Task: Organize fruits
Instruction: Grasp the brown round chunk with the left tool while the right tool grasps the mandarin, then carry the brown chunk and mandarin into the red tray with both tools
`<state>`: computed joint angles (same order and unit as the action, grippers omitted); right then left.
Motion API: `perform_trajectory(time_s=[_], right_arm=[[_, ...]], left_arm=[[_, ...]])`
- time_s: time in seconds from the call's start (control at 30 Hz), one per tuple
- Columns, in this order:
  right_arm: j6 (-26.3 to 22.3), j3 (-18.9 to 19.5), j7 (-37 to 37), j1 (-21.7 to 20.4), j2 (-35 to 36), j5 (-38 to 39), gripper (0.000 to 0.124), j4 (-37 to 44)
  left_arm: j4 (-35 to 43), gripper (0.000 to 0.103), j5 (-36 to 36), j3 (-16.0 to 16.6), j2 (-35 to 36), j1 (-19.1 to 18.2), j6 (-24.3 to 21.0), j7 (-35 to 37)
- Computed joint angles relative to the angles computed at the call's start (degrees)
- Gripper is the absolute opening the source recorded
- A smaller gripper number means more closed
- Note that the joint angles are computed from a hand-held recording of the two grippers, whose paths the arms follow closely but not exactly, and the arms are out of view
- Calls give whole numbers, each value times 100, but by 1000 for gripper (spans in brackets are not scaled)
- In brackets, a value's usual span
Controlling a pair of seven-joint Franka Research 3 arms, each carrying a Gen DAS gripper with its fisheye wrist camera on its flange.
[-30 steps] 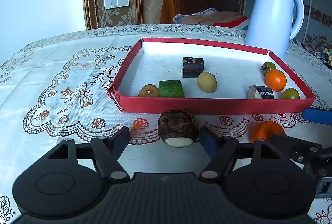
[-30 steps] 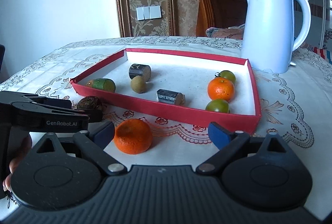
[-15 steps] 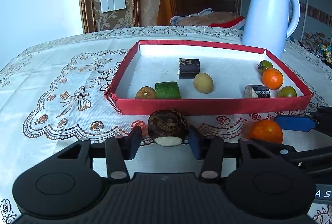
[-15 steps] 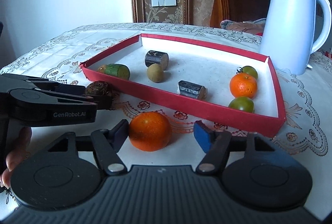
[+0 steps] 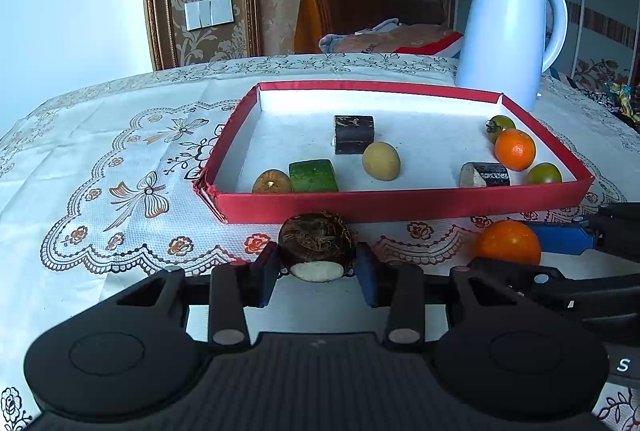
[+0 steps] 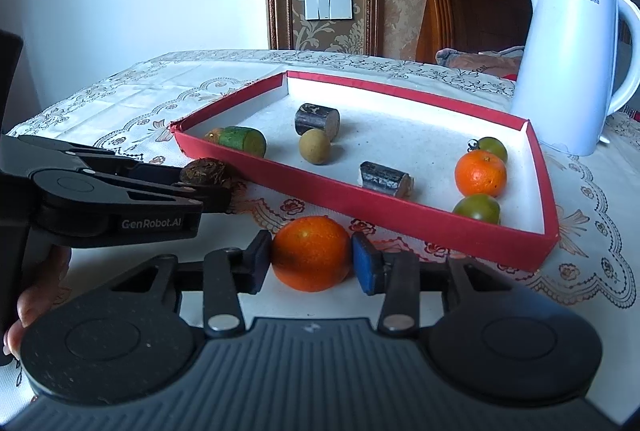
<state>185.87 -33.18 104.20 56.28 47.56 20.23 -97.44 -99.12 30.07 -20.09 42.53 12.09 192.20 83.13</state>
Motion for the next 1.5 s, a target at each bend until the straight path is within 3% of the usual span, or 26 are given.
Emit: perform_trajectory(time_s=[0.1, 0.37, 0.57, 0.7, 0.83, 1.07, 1.23, 1.5], right_arm=[[88, -48, 22, 54, -1, 71, 41, -57], [422, -222, -193, 280, 49, 642, 41, -212], [562, -968, -285, 896, 468, 1479, 41, -196], [358, -1221, -198, 995, 661, 1727, 41, -54], [114, -1553, 187, 1076, 935, 1605, 41, 130], [-287, -2003, 915, 1042, 1386, 1231, 41, 520], [-605, -2139, 1394, 835, 1621, 912, 41, 928], [-906, -1984, 1960, 351, 1704, 401, 41, 1460]], left_arm=[[-92, 40, 68, -4, -37, 30, 128, 21], [-389, 40, 439, 402, -165, -168, 1121, -284], [-348, 40, 736, 574, -173, -257, 1575, -818], [-71, 40, 952, 605, -117, -324, 1251, -1273], [332, 40, 1395, 122, 93, -5, 661, -1630], [778, 40, 938, 265, 284, -358, 454, -1389], [1192, 40, 623, 69, 530, -410, 41, -1105], [1544, 40, -55, 192, 711, -646, -169, -740]])
